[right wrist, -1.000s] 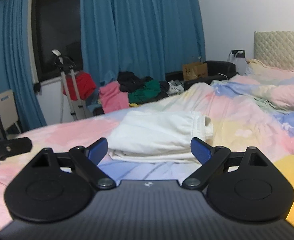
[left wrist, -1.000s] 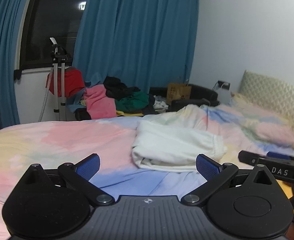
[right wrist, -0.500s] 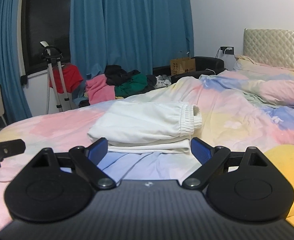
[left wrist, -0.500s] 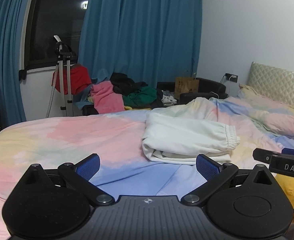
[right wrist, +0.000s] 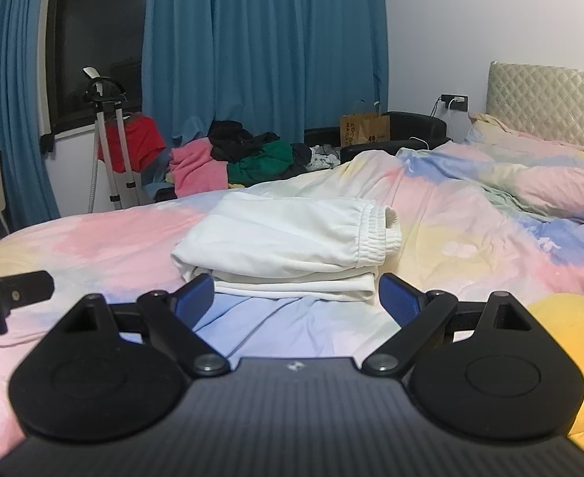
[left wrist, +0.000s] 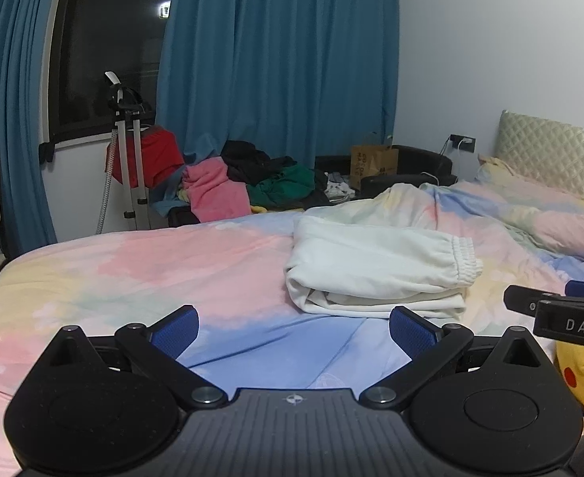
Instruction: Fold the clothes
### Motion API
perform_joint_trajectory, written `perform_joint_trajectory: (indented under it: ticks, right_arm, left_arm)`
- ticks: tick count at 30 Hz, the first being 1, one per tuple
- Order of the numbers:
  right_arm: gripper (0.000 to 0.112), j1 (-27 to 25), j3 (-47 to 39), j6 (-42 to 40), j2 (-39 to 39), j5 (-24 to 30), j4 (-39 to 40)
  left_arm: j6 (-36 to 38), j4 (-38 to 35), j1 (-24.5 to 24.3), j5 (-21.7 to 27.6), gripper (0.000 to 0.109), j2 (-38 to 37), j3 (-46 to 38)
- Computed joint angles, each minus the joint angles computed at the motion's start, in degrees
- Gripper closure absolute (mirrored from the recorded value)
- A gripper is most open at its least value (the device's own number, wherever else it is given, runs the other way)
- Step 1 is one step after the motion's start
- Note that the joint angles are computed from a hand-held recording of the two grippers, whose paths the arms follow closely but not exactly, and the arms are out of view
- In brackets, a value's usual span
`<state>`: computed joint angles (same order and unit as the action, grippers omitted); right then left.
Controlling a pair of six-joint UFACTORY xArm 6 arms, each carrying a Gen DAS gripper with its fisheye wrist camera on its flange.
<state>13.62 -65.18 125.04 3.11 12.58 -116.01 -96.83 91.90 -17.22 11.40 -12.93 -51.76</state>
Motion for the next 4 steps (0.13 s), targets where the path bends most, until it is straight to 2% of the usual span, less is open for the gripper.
perform_joint_trajectory:
  ticks: [4]
  right_arm:
    - [0.021,0.2,0.1,-0.1,-0.1,-0.1,-0.1]
  left_arm:
    - [0.0,-0.2,0.6,-1.0,0.006,-0.6,0.6]
